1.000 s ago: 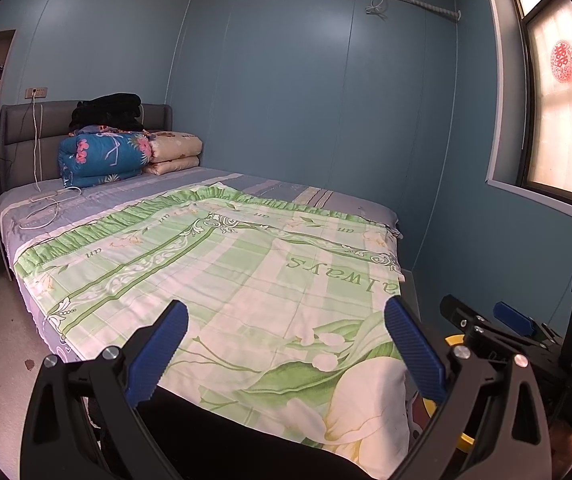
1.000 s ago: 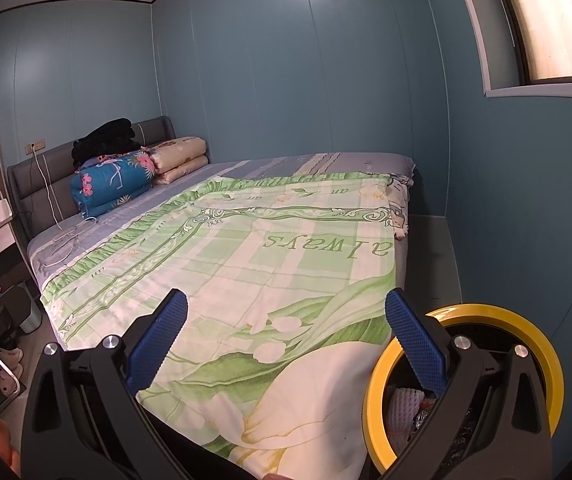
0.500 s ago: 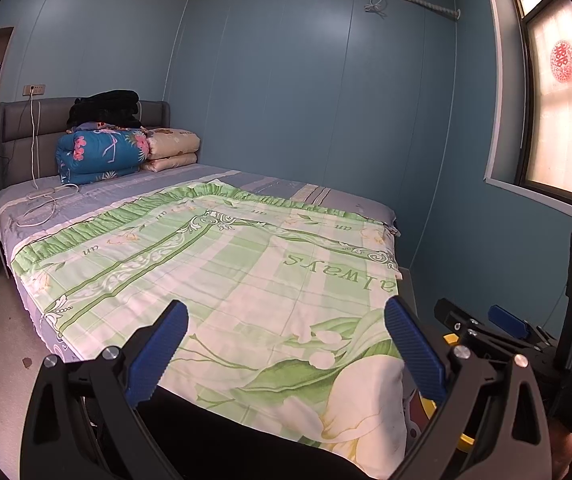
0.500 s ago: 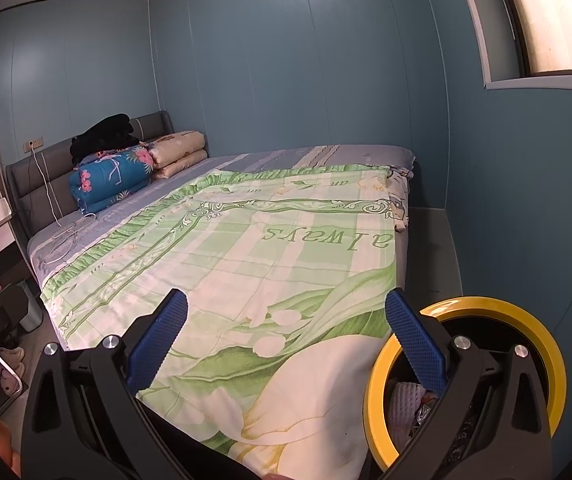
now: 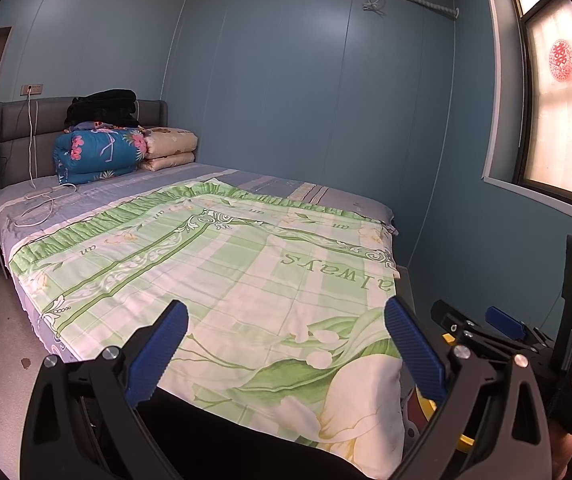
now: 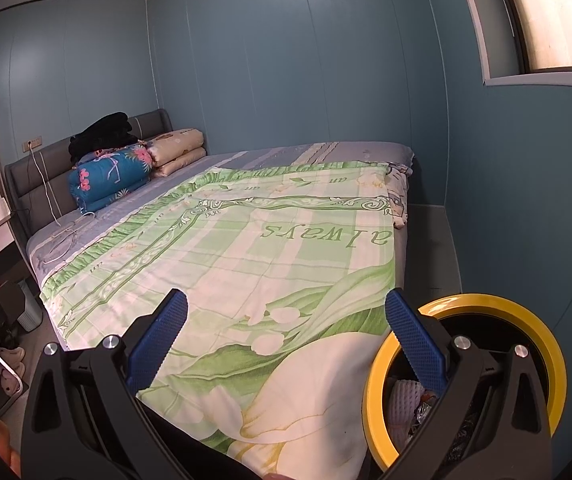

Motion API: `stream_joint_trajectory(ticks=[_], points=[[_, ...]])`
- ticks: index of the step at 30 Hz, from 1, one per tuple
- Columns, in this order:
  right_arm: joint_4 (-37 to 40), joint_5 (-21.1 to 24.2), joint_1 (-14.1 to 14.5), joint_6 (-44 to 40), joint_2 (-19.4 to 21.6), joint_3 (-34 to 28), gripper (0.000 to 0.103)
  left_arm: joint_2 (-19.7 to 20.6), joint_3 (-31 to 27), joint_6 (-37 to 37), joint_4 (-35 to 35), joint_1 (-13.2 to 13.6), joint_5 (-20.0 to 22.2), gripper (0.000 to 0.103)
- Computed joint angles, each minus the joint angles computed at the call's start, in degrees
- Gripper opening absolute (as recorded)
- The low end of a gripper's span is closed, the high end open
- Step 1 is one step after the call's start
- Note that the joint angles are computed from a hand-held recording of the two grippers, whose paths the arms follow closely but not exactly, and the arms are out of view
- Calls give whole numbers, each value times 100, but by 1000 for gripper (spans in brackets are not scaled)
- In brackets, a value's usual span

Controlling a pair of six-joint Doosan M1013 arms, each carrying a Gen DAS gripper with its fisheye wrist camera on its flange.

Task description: Collect trash

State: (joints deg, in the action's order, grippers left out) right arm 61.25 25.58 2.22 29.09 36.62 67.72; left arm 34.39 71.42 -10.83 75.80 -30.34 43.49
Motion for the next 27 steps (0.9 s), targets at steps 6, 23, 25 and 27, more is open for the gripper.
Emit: stream_joint_trajectory(ticks=[6,23,25,27], points=[[-14,2,-4,21,21,-22,95,31,-61,98,-95,12,-48,95],[-199,48,0,245,36,-29,95,11,-14,50,-46,18,-169,95],[-227,59,1,284,35,-29,95,7,-10,42,-51,19,-155,95],[-235,61,-2,297,21,-12,95,1,-8,51,-81,26,-175,95]])
